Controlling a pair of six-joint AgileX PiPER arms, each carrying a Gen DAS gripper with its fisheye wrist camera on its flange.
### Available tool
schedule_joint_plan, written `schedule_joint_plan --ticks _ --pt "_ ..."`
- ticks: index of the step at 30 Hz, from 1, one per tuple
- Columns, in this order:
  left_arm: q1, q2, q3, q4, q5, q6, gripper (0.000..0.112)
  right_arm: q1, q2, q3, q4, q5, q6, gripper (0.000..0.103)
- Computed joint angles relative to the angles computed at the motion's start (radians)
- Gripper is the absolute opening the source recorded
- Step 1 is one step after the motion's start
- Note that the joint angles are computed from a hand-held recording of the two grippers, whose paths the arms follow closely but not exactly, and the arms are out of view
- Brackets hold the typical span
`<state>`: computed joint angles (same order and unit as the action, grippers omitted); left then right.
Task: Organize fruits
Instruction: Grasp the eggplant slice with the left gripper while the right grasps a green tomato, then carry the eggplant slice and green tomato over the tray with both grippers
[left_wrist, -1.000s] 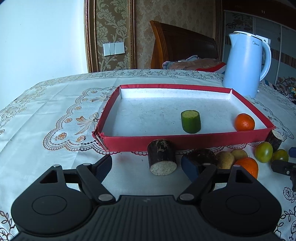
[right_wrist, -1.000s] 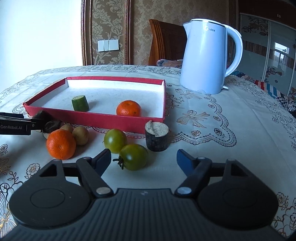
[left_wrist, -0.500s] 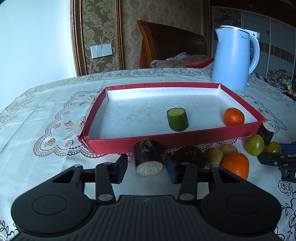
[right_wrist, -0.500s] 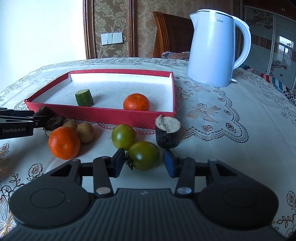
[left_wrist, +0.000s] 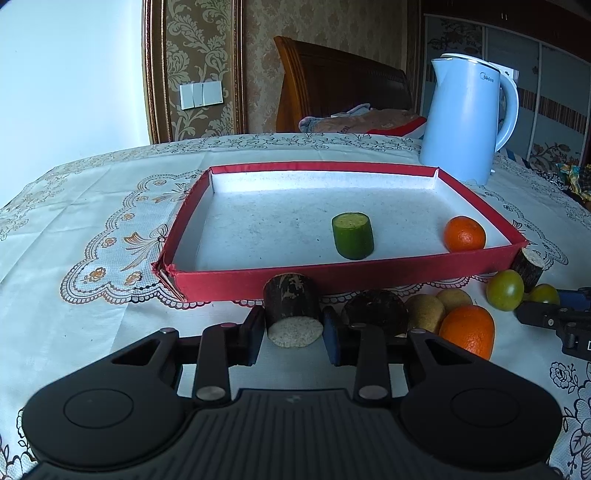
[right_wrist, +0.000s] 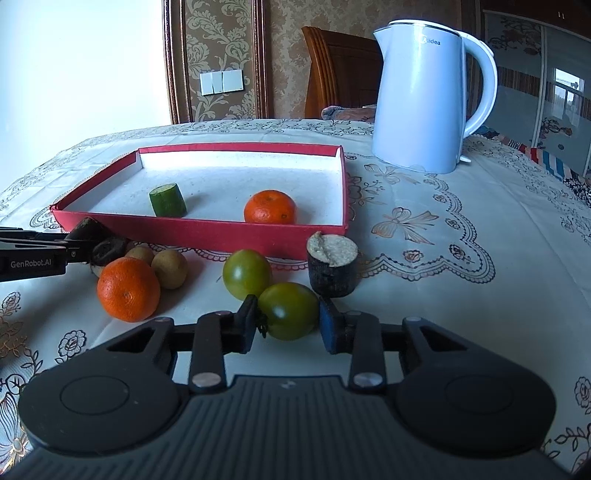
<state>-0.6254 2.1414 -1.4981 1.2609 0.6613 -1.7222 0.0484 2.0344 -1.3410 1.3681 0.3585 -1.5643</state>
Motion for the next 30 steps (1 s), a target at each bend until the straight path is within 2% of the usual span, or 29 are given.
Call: schedule_joint_plan --ticks 12,30 --pt "-0.010 -0.036 0.065 0.087 0.001 -0.121 0.032 -0.028 -0.039 0.075 0.201 0.031 -0.204 0.032" --pt "-0.028 -0.047 0.096 0.171 0.038 -0.209 0.032 -0.041 -0.043 0.087 0.239 0.047 -0.229 0.032"
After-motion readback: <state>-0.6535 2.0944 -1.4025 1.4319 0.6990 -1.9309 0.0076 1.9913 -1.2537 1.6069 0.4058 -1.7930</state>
